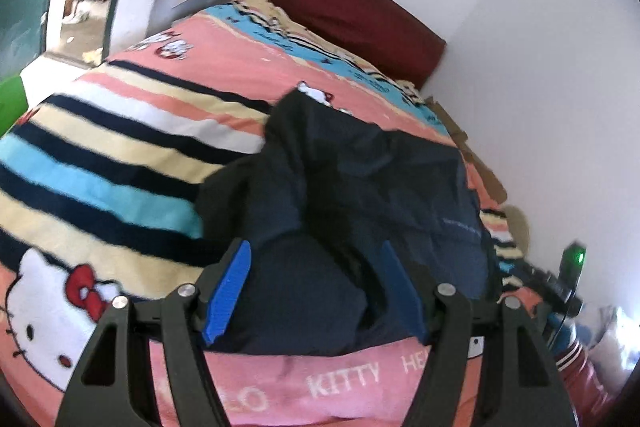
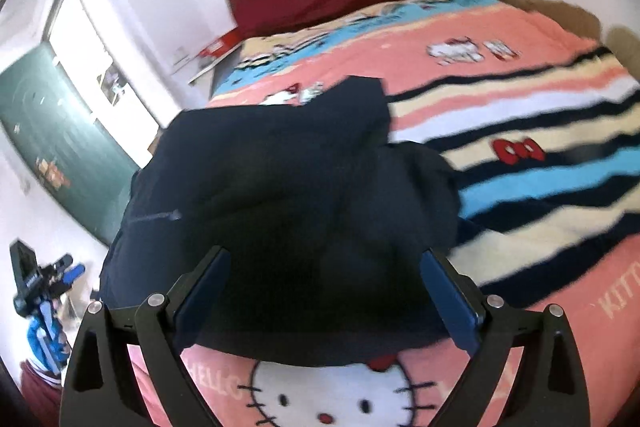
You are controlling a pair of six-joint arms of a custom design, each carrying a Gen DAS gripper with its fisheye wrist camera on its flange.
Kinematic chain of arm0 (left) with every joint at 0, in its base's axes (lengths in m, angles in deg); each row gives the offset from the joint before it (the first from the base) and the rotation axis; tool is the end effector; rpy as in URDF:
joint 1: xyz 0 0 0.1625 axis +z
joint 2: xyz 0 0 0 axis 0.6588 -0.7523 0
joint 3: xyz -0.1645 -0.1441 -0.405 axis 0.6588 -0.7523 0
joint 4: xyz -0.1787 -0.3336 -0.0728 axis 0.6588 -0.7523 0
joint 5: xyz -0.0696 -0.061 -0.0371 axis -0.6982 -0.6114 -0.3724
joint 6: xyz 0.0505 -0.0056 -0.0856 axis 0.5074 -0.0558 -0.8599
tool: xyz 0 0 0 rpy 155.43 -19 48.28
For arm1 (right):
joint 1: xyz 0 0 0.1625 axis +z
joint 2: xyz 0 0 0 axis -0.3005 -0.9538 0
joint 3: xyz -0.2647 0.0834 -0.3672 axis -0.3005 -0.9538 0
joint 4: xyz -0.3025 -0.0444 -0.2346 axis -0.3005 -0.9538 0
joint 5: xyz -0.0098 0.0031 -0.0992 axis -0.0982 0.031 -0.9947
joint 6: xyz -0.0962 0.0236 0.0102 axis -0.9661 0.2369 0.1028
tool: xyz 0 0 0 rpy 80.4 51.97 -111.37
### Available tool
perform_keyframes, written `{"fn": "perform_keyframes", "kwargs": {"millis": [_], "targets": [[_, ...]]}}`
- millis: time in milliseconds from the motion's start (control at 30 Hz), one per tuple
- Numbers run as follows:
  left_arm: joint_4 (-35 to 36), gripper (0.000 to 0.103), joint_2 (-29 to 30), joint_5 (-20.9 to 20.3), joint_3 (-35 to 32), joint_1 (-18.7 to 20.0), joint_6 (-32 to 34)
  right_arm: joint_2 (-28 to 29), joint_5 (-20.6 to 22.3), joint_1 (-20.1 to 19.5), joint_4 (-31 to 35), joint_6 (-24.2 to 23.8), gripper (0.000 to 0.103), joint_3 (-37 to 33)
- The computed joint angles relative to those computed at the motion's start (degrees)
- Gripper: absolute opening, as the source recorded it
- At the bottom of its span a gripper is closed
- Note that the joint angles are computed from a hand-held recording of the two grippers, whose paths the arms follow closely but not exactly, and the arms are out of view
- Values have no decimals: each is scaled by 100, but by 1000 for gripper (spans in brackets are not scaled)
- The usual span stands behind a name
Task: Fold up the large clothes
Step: 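Set the jacket bundle down on the blanket and open both grippers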
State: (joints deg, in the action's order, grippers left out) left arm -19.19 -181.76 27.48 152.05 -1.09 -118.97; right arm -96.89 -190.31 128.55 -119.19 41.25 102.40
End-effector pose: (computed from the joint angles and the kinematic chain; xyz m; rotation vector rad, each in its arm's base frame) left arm -0.0418 -0.3087 0.6608 0.0228 2.5469 -1.2430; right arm 0.3596 -0.6300 0.1874 0.6906 -2.7624 0.7801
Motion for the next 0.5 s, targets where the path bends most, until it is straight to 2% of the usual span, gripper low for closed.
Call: {"fn": "perform_keyframes", "kwargs": {"millis": [167,267,367,500], "targets": [[-1729,67,1062,-461,11,632,1345,519,92,213,116,-239,95,-790],[-2656,67,1812,-859,-131,1124,2042,1029,113,298,359,-362,95,-1602],[-3005,67,2360,-889,-258,1432,2329,1445,180,293,622,-441,95,-2213],[-3332,67,2730,-826,-321,1870,2370,1748,-47,182,955,-485,95,-2574]]}}
